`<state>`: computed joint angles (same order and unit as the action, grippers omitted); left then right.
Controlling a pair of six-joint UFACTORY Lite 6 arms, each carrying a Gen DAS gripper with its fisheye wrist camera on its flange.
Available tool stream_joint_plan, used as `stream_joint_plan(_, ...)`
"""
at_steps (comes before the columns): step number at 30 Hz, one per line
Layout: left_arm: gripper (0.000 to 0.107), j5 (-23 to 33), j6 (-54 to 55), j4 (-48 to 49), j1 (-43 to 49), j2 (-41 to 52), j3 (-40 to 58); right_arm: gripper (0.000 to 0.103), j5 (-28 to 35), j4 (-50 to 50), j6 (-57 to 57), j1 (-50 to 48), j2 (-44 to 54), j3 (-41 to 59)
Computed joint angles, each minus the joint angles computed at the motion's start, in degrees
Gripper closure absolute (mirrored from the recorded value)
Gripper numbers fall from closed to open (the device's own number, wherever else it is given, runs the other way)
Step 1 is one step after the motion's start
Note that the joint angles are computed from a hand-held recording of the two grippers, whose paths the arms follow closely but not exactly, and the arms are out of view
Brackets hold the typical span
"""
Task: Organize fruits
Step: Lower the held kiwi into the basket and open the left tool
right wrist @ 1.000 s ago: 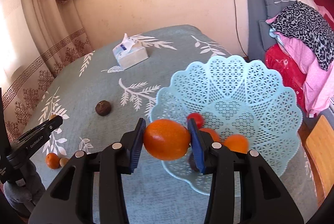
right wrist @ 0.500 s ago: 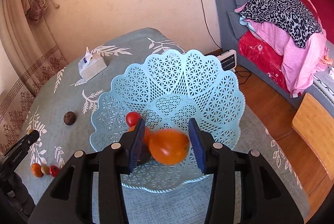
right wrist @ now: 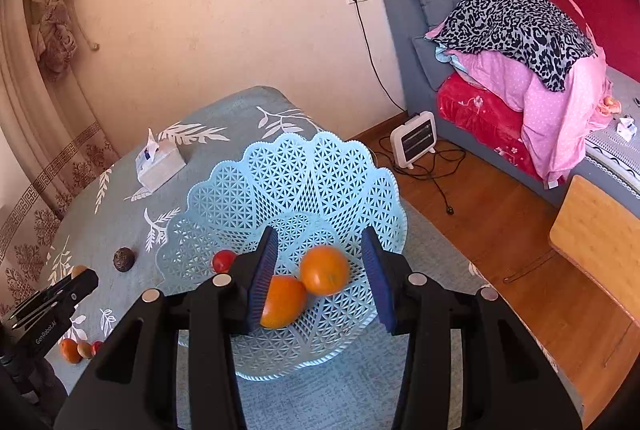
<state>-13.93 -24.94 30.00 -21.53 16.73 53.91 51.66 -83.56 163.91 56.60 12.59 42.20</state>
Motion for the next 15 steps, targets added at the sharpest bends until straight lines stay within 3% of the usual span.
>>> stream_joint_plan(5,0.082,-0.54,-12.64,12.74,-3.36,3.86,4.2,0.058,-0.08,-0.6,0.11,-0.06,0.32,0.17)
stream_joint_plan(15,0.082,-0.89,-23.58,23.59,-8.5,10.8,11.24,0.058,-0.77,-1.88,2.36,-0.52,-0.06,-1.26)
